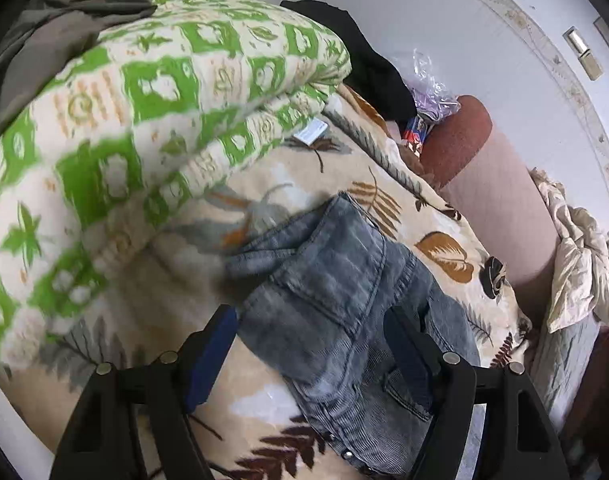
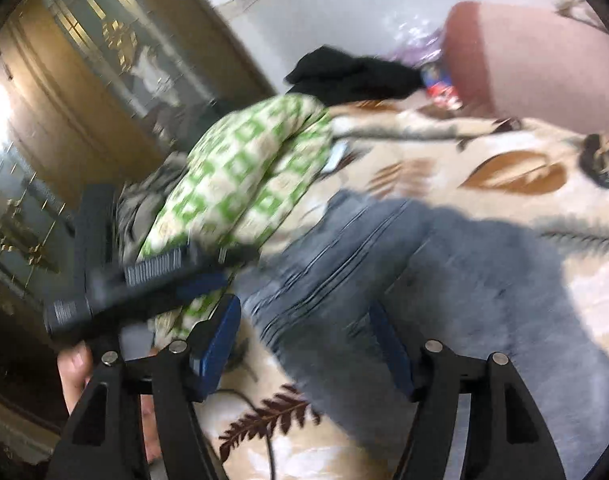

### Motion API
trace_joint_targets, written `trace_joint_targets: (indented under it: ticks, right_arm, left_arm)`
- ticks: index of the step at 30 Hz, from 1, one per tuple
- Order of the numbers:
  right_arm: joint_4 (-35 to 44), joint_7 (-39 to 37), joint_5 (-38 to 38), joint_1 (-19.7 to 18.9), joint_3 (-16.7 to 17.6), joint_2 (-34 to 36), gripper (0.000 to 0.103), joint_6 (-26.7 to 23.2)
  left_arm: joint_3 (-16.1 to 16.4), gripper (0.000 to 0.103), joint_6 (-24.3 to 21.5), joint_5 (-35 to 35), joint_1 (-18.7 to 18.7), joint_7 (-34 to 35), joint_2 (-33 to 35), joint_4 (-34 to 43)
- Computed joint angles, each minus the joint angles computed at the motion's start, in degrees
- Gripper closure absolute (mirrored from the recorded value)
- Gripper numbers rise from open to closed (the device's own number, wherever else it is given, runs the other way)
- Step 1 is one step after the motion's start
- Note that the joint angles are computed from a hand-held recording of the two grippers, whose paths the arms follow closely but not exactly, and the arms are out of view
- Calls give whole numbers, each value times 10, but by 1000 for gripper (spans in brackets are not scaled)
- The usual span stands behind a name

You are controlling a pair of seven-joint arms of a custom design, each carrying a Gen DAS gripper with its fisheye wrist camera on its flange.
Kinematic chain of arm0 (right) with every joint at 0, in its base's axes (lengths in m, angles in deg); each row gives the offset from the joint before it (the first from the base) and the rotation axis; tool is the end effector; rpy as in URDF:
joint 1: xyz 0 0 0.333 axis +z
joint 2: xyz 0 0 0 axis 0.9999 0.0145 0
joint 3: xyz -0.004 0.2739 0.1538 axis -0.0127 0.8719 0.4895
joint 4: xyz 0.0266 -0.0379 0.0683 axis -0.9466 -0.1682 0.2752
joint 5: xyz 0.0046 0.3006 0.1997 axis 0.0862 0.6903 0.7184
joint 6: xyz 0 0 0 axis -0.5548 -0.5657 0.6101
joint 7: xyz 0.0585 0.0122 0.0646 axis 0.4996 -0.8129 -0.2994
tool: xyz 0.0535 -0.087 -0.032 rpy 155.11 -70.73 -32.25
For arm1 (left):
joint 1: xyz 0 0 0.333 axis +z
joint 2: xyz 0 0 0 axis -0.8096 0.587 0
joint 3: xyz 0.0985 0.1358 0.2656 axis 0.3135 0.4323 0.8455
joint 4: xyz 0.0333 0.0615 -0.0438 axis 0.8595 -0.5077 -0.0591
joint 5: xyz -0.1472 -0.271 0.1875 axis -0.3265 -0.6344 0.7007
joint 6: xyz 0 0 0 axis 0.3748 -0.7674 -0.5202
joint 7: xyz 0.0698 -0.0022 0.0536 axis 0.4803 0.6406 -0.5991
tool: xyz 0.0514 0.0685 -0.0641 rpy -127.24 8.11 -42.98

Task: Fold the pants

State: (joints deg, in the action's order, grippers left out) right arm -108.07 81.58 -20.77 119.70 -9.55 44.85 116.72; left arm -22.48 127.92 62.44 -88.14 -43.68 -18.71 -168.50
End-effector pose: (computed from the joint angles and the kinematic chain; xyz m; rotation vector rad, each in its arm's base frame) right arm 0.3823 0.3076 0.6099 -1.6539 1.5477 -0.0398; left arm 0.4302 -0.4815 0.5767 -2.3084 1.7938 -0.9772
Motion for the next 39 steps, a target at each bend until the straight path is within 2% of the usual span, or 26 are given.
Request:
trace_joint_targets:
  ticks: [2,4,6,8,11,14,18,19,20,22,23,25,27,28,30,32,35,37,39]
  right_arm:
    - [19,-49,49,18,-33,11,35,-10]
    - [37,-59,57,7,-36,21,35,-28]
    - [71,-97,86,3,-49,48,35,-63]
    - [104,-112,87,-16,-49,77,35,-92]
    - [169,-131,103,-43,-47,138,35,-147]
    - [249,-124,70,-67,-35,210,35,-204]
    - [366,-112,36,-84,-21,305,35,-272]
    - [395,-112,30,-86,-17,327,34,-291]
    - [427,-113,24,-88,-14,353,34,-315]
    - [479,-118,21,-92,-7,395,34,-357]
    - [495,-124,19,-92,-4,409,34,-368]
    - [505,-147,25,-93,5,420,34,-377]
    - [496,-161,21,-88,7,415,56,-376]
    - [489,-163,26,-87,9,409,72,-371]
    - [482,-163,12,-79,4,398,85,-361]
    - [468,-166,2,-73,2,375,88,-339]
    - [438,-179,21,-79,4,341,89,-285]
    - [446,-178,15,-74,4,344,89,-277]
    - [463,-166,-6,-64,2,363,88,-295]
  left_arm:
    - [6,25,-30,39,-17,-22,6,19]
    - [9,25,-65,72,-30,-29,18,45]
    - [11,25,-81,75,-33,-33,28,59]
    - [7,25,-73,45,-21,-23,33,54]
    - [4,25,-36,-1,-2,-14,31,30]
    - [-4,25,4,-50,10,2,39,18]
    - [10,26,-29,-41,-8,-11,64,54]
    - [13,33,-38,-40,-9,-10,69,63]
    - [14,49,-40,-44,-8,-9,73,67]
    - [11,75,-50,-55,-6,3,81,79]
    - [9,79,-55,-61,-6,14,85,86]
    - [14,83,-64,-51,-14,18,86,98]
    - [20,86,-66,-34,-22,17,86,105]
    - [21,87,-56,-30,-23,13,80,99]
    - [22,89,-19,-29,-17,5,62,72]
    - [23,91,10,-25,-10,-3,47,51]
    - [25,91,-7,-19,-5,-11,45,53]
    - [19,89,-38,-44,4,-6,59,67]
    - [10,80,-87,-84,14,10,78,84]
